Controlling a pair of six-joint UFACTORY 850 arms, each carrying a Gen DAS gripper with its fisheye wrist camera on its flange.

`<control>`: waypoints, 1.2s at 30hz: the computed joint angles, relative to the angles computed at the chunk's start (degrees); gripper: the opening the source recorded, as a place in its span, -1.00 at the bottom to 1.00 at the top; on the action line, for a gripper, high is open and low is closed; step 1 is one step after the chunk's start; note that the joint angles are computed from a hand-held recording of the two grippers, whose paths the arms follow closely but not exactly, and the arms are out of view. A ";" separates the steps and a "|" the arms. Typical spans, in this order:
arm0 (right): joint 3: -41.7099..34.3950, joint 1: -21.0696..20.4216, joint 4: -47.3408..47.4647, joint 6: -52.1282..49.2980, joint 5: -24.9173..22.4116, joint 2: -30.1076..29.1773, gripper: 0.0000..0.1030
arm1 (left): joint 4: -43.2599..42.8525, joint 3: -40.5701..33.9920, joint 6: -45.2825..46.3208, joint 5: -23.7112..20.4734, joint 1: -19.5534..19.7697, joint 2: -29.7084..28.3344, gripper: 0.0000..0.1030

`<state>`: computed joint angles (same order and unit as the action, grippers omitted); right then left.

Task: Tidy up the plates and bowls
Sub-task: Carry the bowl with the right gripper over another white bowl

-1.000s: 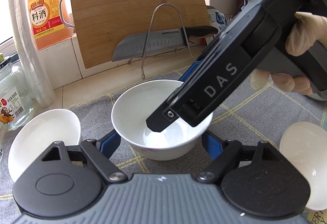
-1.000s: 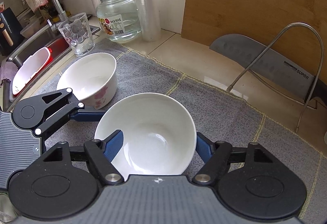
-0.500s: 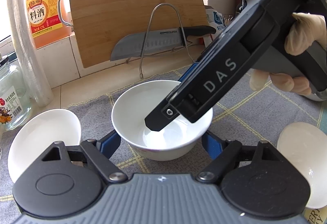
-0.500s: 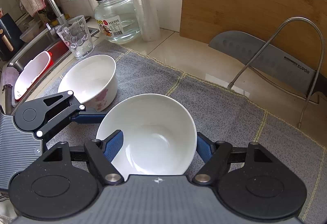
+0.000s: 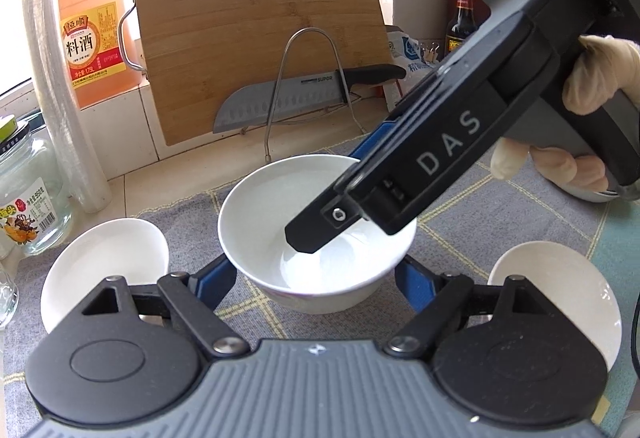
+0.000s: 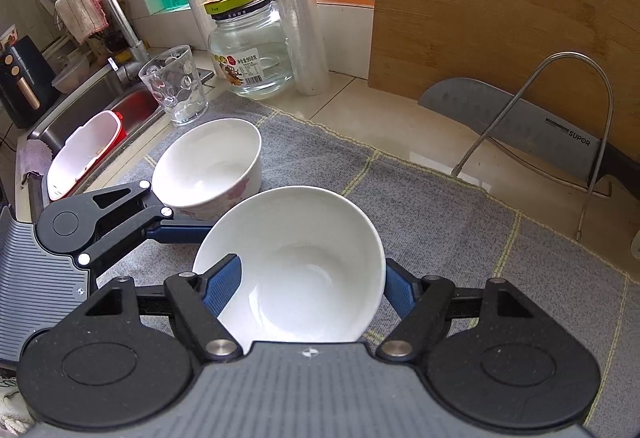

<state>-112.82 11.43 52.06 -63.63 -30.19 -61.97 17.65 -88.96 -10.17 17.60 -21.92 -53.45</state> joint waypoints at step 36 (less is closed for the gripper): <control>37.54 -1.04 43.75 -39.97 10.49 23.48 0.57 | 7.80 15.67 -0.72 7.82 -3.76 11.21 0.67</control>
<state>-75.28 10.39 95.81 -103.60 -19.70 -38.50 25.44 -73.28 -10.89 25.43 -25.68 -42.24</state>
